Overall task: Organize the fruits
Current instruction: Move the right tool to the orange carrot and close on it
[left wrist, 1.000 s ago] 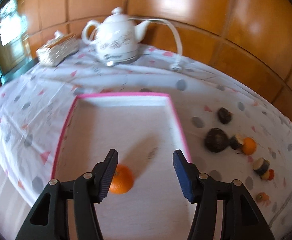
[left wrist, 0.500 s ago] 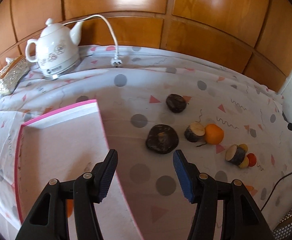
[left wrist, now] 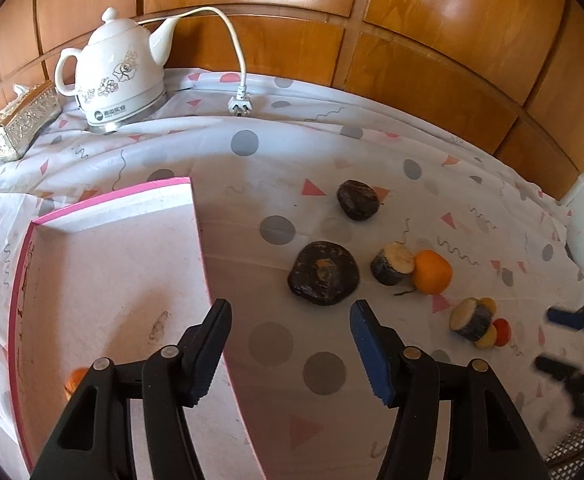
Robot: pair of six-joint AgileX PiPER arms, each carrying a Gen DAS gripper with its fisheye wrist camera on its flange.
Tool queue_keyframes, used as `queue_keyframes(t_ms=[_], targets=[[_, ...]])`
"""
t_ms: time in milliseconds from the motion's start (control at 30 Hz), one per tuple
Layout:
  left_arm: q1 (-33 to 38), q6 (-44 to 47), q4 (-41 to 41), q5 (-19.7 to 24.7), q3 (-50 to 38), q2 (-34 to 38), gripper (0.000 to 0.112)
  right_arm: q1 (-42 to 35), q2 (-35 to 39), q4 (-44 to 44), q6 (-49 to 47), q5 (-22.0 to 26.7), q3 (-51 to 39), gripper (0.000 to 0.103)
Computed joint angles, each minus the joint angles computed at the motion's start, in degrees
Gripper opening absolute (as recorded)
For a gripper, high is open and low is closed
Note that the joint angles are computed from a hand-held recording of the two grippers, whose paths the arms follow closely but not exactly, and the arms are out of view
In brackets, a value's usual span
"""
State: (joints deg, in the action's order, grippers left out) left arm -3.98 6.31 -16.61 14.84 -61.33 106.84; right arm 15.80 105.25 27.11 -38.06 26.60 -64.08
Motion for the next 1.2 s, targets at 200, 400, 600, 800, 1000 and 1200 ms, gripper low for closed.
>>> queue_keyframes(t_ms=[200,400,600,800,1000,1200], targets=[[-1.4,9.9,-7.9,-2.7,5.5,-4.2,0.067,4.4,2.1,-0.9,-2.6,1.9,-0.4,0.063],[-1.8,16.7,-13.2,-5.0,12.1,-8.5,0.067,10.3,7.4,-8.1,2.8,2.5,-5.5,0.057],[1.3,21.0,-18.4,-7.3,18.2,-12.6,0.069,12.3,8.8,-12.1,5.6,1.9,-5.2,0.049],[4.3,3.0,-1.3,-8.4,21.5,-15.2,0.069,12.9,8.8,-12.7,6.3,0.8,-4.7,0.047],[9.0,0.2,0.3,-8.7,24.6,-17.9,0.069,16.3,7.6,-19.6,11.8,-1.5,-3.0,0.028],[12.7,13.1,-12.4,-10.1,27.7,-20.7,0.069,18.0,7.6,-26.7,19.9,-0.3,-3.9,0.026]])
